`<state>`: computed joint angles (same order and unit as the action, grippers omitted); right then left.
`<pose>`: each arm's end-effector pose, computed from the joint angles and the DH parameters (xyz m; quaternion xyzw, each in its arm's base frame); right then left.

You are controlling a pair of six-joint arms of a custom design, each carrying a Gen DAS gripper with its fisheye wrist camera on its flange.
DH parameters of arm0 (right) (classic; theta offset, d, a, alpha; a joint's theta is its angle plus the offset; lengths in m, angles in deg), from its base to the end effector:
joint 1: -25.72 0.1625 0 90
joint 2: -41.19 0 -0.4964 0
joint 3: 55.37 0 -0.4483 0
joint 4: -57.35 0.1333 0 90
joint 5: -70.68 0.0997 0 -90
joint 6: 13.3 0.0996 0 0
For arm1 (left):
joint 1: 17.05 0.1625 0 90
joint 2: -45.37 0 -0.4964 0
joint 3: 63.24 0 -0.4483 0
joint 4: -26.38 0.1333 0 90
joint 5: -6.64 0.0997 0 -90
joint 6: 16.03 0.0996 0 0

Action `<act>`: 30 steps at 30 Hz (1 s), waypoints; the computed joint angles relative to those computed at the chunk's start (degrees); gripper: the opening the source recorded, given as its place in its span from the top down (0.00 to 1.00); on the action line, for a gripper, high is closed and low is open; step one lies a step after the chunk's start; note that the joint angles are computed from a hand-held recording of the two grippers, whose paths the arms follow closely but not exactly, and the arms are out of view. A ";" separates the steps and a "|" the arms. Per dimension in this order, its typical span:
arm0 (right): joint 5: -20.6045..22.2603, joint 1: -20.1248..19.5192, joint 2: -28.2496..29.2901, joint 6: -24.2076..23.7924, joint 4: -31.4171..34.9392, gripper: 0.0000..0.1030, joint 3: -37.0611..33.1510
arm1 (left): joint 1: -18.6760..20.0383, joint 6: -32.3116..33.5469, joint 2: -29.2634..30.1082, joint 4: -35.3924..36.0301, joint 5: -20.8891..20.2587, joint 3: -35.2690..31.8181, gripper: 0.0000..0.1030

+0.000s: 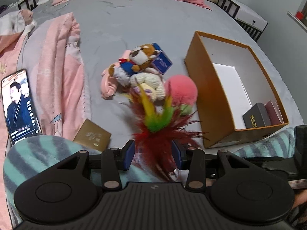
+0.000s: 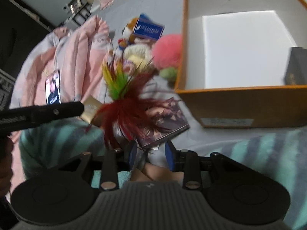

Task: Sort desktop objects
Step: 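Move the left gripper back toward the pile of items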

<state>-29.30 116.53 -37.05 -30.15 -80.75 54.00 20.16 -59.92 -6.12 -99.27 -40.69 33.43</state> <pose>0.1246 -0.6072 0.3520 0.1386 -0.9756 0.1336 0.1057 -0.4450 -0.5901 0.1442 0.1022 0.9231 -0.2194 0.2988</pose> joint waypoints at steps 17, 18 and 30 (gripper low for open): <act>-1.59 -2.13 7.16 16.79 -4.06 0.40 -1.86 | 3.13 1.20 0.40 -1.60 -2.35 -0.60 0.53; -0.85 -2.41 7.33 17.67 -4.49 0.39 -1.73 | 3.35 1.74 0.63 -1.45 -2.86 -0.89 0.53; 2.51 -0.46 7.26 14.70 -9.12 0.91 -0.63 | 4.42 3.26 1.37 -0.89 -4.51 -2.01 0.53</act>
<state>-26.79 116.07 -29.79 -15.45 -89.87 53.37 24.58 -56.66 -4.74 -100.16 -45.21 31.42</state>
